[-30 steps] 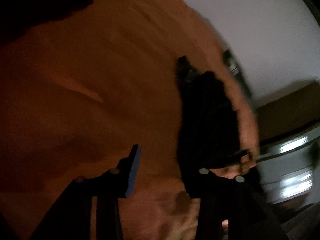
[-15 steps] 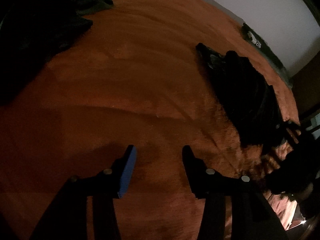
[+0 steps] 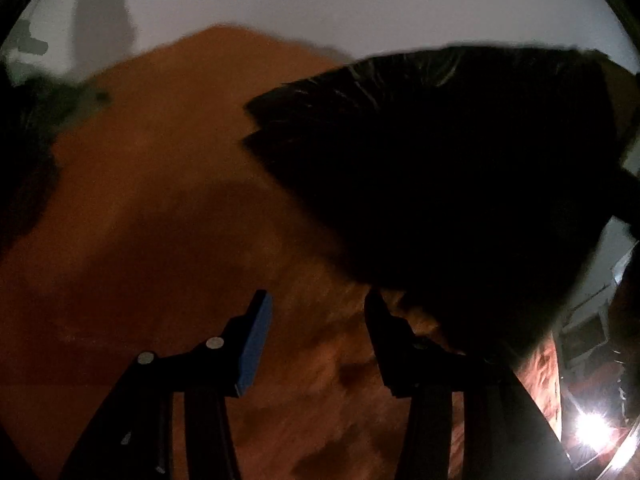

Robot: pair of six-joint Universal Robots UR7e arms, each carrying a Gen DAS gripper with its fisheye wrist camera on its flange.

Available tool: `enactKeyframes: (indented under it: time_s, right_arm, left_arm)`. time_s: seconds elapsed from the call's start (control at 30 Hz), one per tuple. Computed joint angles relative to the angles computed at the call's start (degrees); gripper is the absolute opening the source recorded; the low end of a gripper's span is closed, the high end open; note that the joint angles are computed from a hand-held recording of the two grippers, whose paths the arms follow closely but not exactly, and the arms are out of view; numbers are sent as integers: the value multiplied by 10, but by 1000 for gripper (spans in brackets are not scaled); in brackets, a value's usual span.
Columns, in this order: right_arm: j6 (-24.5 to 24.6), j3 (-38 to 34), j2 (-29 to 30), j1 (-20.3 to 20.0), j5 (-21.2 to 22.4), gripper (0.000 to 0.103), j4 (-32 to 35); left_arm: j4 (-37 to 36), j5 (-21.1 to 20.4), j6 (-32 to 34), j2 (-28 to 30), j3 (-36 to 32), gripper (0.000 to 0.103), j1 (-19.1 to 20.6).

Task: Fold clothes

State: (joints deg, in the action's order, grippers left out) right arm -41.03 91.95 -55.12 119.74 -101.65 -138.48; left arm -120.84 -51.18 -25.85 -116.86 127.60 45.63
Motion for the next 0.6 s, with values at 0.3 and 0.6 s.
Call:
enactKeyframes:
  time_s: [0.3, 0.6]
  right_arm:
    - [220, -127, -18, -123, 196, 6, 221]
    - [314, -162, 55, -327, 130, 52, 232]
  left_arm:
    - [-77, -20, 72, 92, -45, 67, -21]
    - [-106, -3, 84, 259, -53, 66, 75]
